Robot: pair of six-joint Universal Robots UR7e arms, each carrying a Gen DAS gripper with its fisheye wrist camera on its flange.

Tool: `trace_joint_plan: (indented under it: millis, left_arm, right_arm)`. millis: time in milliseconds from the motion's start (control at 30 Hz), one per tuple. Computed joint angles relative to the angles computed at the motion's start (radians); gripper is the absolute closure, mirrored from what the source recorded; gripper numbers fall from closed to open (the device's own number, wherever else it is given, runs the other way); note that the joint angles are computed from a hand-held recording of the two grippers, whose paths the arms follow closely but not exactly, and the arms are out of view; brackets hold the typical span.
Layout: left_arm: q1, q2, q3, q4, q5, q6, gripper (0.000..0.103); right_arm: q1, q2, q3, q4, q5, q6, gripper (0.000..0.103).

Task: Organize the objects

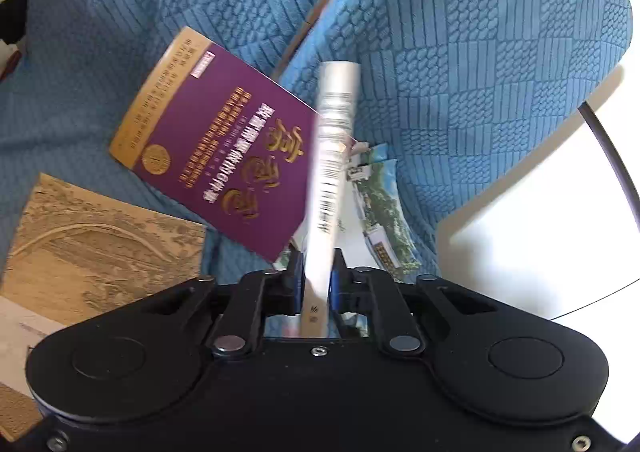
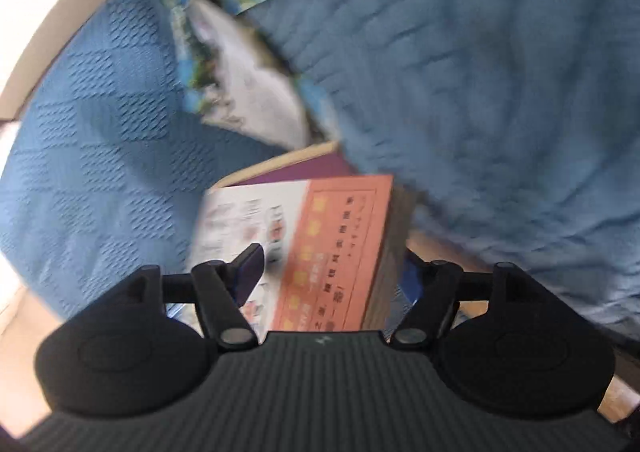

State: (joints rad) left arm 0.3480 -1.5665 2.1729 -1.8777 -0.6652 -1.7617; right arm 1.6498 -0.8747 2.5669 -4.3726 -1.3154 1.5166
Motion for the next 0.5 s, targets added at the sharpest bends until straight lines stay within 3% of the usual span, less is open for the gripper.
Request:
trace_joint_plan:
  millis: [67,133,300,467,500]
  left_arm:
    - [-0.005,-0.033,0.025,-0.026,-0.007,-0.022,0.093]
    - [-0.019,-0.065,0.044,-0.011,-0.006,-0.054,0.092]
    - [-0.05,-0.162,0.115,-0.081,-0.032,-0.092,0.09]
    - [-0.125,-0.21,0.14,-0.105,-0.032,-0.114,0.089]
    - [-0.14,-0.218,0.143,-0.106,-0.027,-0.129,0.089]
  right_arm:
    - [0.004,-0.041,0.001,0.042,0.009,-0.041,0.048]
    - [0.018,-0.109,0.003,0.121,-0.009,-0.126,0.068]
    - [0.064,-0.291,0.018,0.338,-0.061,-0.297,0.08]
    - [0.155,-0.447,0.017,0.493,-0.158,-0.438,0.081]
    - [0.166,-0.453,0.033,0.481,-0.159,-0.465,0.081]
